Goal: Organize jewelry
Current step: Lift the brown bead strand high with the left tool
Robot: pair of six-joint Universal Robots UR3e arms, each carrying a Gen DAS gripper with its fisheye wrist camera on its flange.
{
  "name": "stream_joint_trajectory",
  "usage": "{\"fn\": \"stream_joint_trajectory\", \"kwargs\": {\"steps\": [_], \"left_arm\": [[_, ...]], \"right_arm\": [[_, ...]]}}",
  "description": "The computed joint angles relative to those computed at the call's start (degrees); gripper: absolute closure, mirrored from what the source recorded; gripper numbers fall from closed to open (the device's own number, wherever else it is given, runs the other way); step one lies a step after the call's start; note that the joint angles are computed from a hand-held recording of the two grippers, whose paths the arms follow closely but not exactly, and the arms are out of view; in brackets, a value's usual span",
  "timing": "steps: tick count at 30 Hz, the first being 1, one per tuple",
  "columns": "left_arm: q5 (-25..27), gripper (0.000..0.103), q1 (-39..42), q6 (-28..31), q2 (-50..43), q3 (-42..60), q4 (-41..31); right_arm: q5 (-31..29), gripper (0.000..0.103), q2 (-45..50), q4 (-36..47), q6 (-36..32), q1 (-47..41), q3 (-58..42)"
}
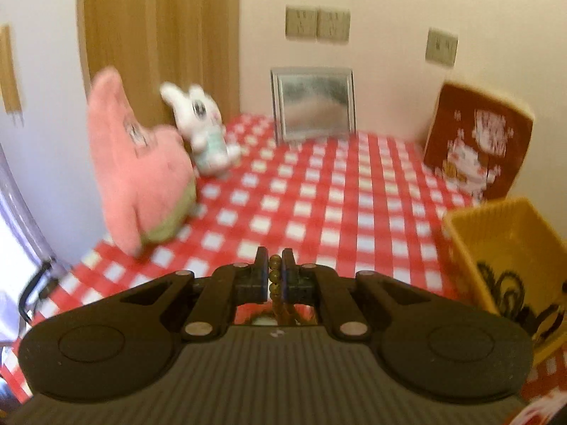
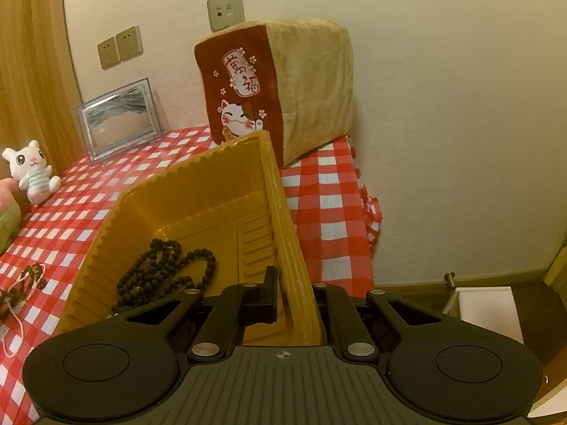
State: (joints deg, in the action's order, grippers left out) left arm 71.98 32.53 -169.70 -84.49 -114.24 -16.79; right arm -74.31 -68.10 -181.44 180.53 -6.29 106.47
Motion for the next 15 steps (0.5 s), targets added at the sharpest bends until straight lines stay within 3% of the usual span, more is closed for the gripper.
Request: {"fn": "stream_joint_trajectory", "kwargs": {"steps": [15], "left_arm": [[-5.67, 0.097, -2.58, -3.61, 3.37, 13.25, -4.65]], "right_arm": [[1.80, 0.096, -1.04, -0.46, -0.18, -0.50, 0.81]]}}
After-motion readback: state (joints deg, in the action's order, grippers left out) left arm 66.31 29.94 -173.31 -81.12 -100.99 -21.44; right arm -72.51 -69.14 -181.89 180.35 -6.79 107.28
